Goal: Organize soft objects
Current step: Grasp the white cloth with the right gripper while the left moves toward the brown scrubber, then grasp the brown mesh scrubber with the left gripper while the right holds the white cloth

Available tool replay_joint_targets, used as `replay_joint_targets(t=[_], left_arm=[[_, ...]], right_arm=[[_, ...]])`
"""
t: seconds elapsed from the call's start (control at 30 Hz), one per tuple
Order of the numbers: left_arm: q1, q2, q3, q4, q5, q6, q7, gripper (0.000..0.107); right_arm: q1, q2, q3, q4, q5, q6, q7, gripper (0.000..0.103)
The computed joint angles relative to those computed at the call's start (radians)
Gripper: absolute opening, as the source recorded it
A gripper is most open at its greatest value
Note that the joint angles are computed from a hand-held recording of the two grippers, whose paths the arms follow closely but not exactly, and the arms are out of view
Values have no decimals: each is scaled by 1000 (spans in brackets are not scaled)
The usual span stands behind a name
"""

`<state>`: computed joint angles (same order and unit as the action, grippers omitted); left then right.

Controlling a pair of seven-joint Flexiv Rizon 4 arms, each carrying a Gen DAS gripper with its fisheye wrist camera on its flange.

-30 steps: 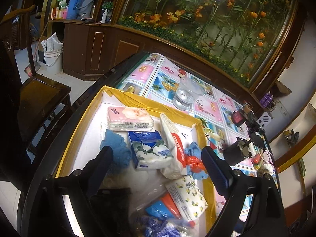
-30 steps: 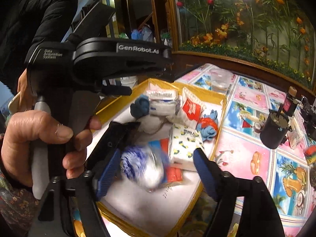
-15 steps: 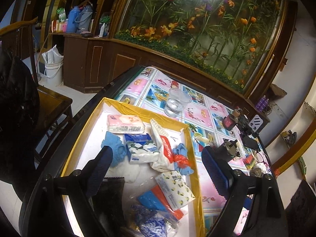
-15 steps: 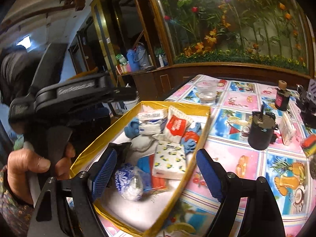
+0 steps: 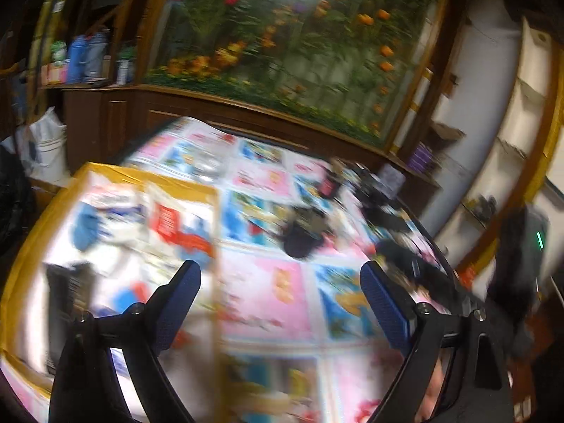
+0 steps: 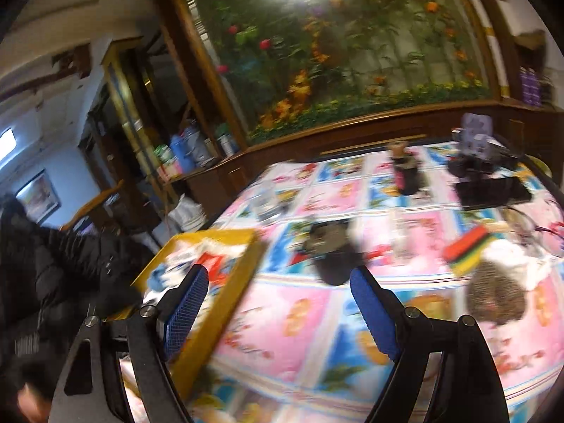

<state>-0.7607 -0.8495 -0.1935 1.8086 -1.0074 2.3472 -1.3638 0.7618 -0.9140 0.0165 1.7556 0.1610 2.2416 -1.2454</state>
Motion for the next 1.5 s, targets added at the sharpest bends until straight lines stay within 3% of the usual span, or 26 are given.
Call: replay_joint_targets(t=[0.13, 0.23, 0.3, 0.33, 0.4, 0.43, 0.47, 0.57, 0.67, 0.73, 0.8, 0.9, 0.97, 1.0, 1.07, 1.23, 1.3, 1.4, 1.43, 1.5], left_arm=[[-42, -114, 7, -185, 22, -118, 113, 92], [-37, -182, 15, -286, 62, -227, 110, 91], [-68, -222, 43, -349, -12, -263, 163, 91], [-47, -222, 29, -350, 9, -301, 151, 91], [27, -214, -30, -314, 159, -300, 38, 91], [24, -215, -27, -311, 159, -283, 39, 91], [-2, -214, 8, -312, 136, -287, 37, 91], [4, -209, 23, -298, 163, -312, -9, 91], [2, -203, 44, -290, 176, -345, -48, 91], [-31, -199, 94, -287, 155, -356, -69, 91], [-47, -198, 123, -283, 159, -358, -93, 91], [-77, -198, 176, -283, 153, -379, -126, 91], [-94, -201, 209, -288, 152, -404, -146, 91], [-99, -202, 219, -289, 158, -412, -157, 91], [-109, -204, 240, -291, 171, -421, -180, 91], [-153, -213, 319, -295, 180, -448, -244, 91], [-173, -216, 354, -291, 176, -447, -279, 91], [-214, -225, 417, -287, 152, -449, -326, 91], [-229, -228, 440, -288, 142, -456, -337, 91], [-239, -230, 460, -286, 146, -464, -358, 91]], right_arm=[[-16, 22, -88, 35, 142, -9, 16, 86], [21, 12, -251, 71, 169, -65, 170, 86], [-34, 17, -229, 26, 257, -175, 101, 86], [-71, 18, -201, 3, 282, -218, 78, 86], [-206, 11, -96, -6, 138, -242, 174, 86], [-250, 5, -55, -14, 99, -242, 190, 86], [-266, -4, -38, -34, 100, -262, 181, 86], [-276, -23, -32, -53, 23, -284, 203, 86], [-253, -53, -45, -106, 28, -352, 199, 86], [-334, -66, 45, -107, -107, -382, 263, 86], [-470, -84, 207, -98, -263, -373, 269, 87], [-680, -199, 436, -99, -716, -317, 475, 87], [-753, -235, 543, -101, -775, -334, 421, 88], [-748, -215, 551, -92, -707, -353, 350, 87], [-672, -155, 487, -76, -520, -332, 242, 87], [-589, -112, 377, -49, -532, -286, 288, 87], [-478, -78, 229, -39, -554, -272, 363, 87], [-269, -47, 42, -65, -345, -343, 246, 87], [-203, -49, -35, -70, -336, -358, 266, 87], [-128, -65, -115, -92, -324, -409, 265, 85]])
